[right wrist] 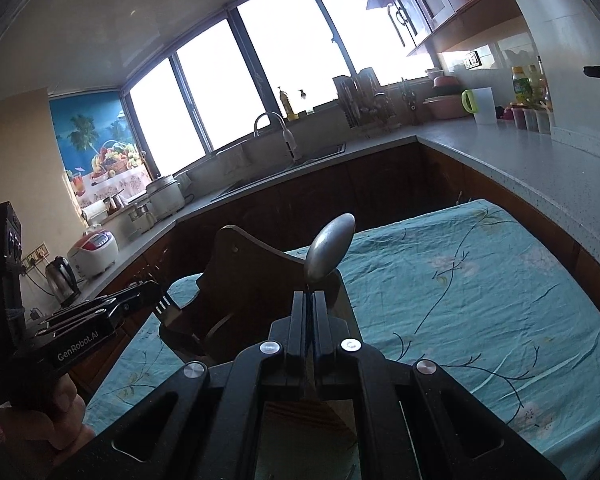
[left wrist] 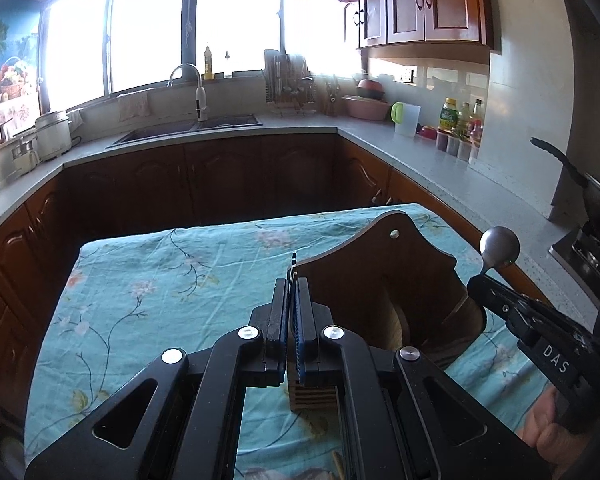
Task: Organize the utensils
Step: 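Lift and carry the fork and spoon into the wooden holder with both tools, then open both tools to release the fork and spoon in the holder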
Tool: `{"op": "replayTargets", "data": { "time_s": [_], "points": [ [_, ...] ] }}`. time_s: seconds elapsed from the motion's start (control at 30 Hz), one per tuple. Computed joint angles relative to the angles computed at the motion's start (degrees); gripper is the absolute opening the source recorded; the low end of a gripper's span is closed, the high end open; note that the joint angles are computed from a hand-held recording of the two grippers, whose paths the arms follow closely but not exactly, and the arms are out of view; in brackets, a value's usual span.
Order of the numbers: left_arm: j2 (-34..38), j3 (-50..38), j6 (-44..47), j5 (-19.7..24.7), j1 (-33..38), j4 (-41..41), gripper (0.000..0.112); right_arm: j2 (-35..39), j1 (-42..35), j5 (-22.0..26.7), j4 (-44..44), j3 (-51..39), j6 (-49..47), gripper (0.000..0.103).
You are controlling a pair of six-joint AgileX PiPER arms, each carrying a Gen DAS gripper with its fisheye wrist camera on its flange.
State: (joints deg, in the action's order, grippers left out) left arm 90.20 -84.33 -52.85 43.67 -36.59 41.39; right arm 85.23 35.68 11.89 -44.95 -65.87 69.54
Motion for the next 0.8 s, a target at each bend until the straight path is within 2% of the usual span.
{"op": "replayTargets", "data": {
  "time_s": [0.03, 0.1, 0.17, 0.2, 0.23, 0.27, 0.37, 0.4, 0.43, 0.47, 0.5, 0.53, 0.57, 0.63, 0.8],
  "points": [
    [-0.2, 0.0, 0.3, -0.4, 0.3, -1.0, 0.002, -0.1, -0.7, -0.5, 3.2, -0.1, -3.1, 0.008],
    [-0.9, 0.4, 1.1, -1.4, 1.0, -3.1, 0.005, -0.5, -1.2, -0.6, 9.2, -0.2, -7.7, 0.01],
    [-1.7, 1.2, 0.3, -1.4, 0.7, -2.2, 0.009, -1.1, -0.8, 0.3, 8.7, -0.1, -6.5, 0.015],
    [-2.2, 1.6, 0.0, -1.4, 0.5, -2.0, 0.011, -1.7, -0.8, 0.8, 8.0, 0.1, -5.5, 0.028],
    [-2.6, 1.8, -0.3, -1.3, 0.4, -1.8, 0.021, -2.3, -0.9, 0.7, 8.1, 0.5, -5.1, 0.039],
    [-3.2, 2.3, -1.3, -1.1, 0.1, -1.0, 0.031, -3.1, -1.1, 0.4, 6.5, 1.2, -3.0, 0.041],
    [-5.2, 4.2, -4.2, -0.4, -1.0, 1.5, 0.046, -5.8, -0.6, 1.6, -2.8, 3.5, 7.4, 0.042],
    [-6.0, 5.0, -4.7, -0.1, -1.2, 1.8, 0.051, -6.8, -0.7, 2.0, -3.4, 4.4, 8.7, 0.047],
    [-6.8, 5.9, -5.8, 0.3, -1.7, 2.5, 0.062, -7.6, -0.6, 2.2, -3.8, 5.0, 9.8, 0.054],
    [-8.0, 7.5, -7.8, 0.7, -2.4, 4.2, 0.068, -8.6, -0.7, 2.3, -3.2, 6.0, 10.0, 0.058],
    [-9.2, 9.3, -9.8, 1.3, -3.2, 6.0, 0.07, -9.9, -0.8, 2.4, -3.1, 7.1, 10.4, 0.068],
    [-10.1, 10.5, -11.2, 2.2, -3.9, 6.9, 0.078, -10.8, -0.4, 3.0, -4.2, 7.8, 11.9, 0.077],
    [-11.4, 12.2, -12.9, 3.2, -4.6, 7.8, 0.082, -12.2, 0.0, 3.6, -5.4, 9.1, 13.6, 0.081],
    [-14.5, 16.2, -16.0, 4.0, -5.9, 9.3, 0.082, -14.5, 0.9, 4.8, -4.5, 11.0, 13.7, 0.092],
    [-21.9, 25.6, -22.4, 8.0, -10.7, 10.4, 0.083, -20.2, 5.5, 10.0, 0.4, 15.3, 10.9, 0.096]
  ]
}}
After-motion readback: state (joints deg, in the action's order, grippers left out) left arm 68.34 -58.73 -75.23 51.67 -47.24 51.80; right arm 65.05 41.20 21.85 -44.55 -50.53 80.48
